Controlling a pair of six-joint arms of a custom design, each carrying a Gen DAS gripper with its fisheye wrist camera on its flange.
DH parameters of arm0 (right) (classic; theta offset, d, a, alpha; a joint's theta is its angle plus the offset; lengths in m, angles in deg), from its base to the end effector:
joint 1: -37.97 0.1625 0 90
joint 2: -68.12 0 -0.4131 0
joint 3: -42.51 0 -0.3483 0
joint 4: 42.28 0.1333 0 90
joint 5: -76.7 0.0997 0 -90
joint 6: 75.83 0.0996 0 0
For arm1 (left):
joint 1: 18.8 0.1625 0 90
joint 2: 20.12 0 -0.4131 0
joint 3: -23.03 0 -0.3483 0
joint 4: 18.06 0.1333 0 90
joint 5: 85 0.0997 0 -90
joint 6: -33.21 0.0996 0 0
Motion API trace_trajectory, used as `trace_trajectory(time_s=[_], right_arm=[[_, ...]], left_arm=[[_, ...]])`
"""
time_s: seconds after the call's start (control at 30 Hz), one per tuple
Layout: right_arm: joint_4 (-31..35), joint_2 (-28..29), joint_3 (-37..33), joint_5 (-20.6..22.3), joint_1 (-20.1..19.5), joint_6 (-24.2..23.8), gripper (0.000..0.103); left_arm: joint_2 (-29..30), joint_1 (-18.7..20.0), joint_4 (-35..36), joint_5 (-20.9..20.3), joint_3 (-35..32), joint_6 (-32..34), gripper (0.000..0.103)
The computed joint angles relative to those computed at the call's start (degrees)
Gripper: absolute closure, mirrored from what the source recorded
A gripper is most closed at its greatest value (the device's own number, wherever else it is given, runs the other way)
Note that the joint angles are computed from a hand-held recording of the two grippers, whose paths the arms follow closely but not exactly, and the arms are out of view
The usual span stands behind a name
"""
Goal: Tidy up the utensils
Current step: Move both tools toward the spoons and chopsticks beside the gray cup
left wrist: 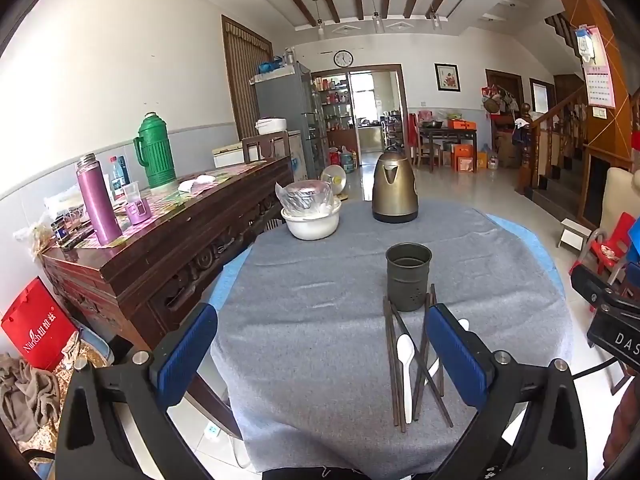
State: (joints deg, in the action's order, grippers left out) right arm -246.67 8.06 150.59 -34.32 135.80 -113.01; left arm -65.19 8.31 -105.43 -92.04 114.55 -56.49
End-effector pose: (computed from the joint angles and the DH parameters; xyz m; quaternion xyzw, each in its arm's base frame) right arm 0.1735 -0.5457 0.3156 0.2227 -0.7984 0.4819 0.2840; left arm -0.4174 -0.4745 0.1192 0.1096 0.7267 -0.5117 0.4451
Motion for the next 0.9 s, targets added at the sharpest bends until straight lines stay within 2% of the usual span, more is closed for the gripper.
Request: trace_trajectory(time_s=[0.07,0.13,0.27,0.3,0.43,0.9], right_arm=[[-0.6,0.2,0.5,0.1,-0.1,-0.5,0.0],[1.2,-1.1,0.6,-0.4,0.8,-0.4,0.0],[0.1,0.2,0.2,0.1,0.4,-0.8,0.0],[0.3,0.2,0.2,-0.6,1.2,-0.2,0.0],[-1.2,1.4,0.4,1.5,-0.1,-0.4,0.0],[3.0,0.5,0.5,1.1,-0.5,1.8,0.0]], left_arm=[[0.0,0.0,4.6,-0.2,-1.0,-3.5,0.0],[0.1,0.0,6.3,-0.3,-1.5,-4.9,0.0],[0.2,0.1,10.4,-0.8,-2.3,-8.1,0.0],[0.4,0.2,10.9,-0.9,-2.5,-8.4,0.0],[0.4,0.4,11.8,-1.4,-2.7,-9.0,0.0],[0.5,0.6,13.9,-2.1,-2.8,-10.6,0.0]])
